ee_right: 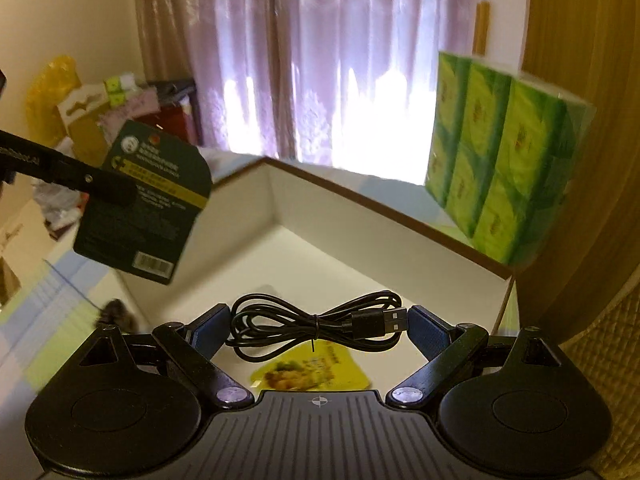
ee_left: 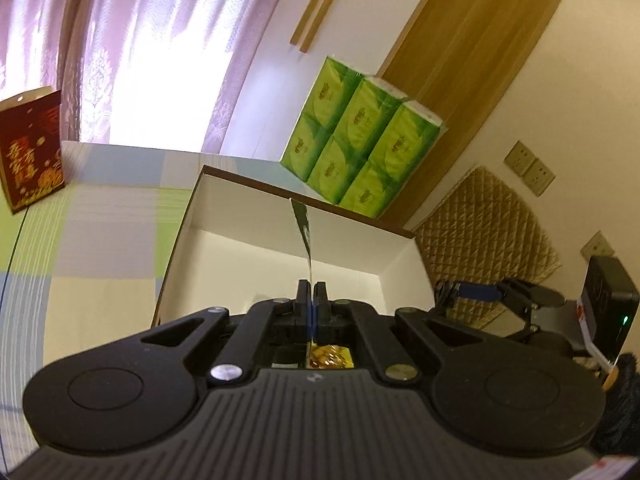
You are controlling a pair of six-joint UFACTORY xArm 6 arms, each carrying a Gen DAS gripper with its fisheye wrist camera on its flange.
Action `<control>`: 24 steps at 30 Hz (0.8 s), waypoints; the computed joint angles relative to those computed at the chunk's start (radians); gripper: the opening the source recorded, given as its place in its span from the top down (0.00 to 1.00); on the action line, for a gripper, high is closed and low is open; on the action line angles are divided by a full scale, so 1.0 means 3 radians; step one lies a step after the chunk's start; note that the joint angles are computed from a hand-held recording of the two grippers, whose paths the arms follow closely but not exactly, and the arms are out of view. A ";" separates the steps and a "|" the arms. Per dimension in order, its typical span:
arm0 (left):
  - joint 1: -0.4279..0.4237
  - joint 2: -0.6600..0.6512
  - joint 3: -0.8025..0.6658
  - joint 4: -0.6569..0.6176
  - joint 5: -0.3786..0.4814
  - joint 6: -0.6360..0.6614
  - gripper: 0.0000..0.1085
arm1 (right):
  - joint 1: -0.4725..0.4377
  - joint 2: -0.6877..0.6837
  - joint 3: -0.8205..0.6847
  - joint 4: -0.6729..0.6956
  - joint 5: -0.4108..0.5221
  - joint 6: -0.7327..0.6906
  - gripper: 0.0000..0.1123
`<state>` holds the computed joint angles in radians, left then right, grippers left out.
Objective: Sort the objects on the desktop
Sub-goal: 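Carry the green card and black cable into the brown box and release both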
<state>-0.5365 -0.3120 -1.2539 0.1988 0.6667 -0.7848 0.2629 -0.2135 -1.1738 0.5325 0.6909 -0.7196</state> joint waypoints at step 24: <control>0.0349 0.2036 -0.1899 -0.0169 0.0916 0.1004 1.00 | 0.0013 0.1309 -0.1079 -0.0680 0.0308 0.0861 0.19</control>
<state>-0.4318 0.2990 -1.8236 0.1482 0.9415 -0.4837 0.2668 0.1793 -1.4976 0.3285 0.7834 -0.4613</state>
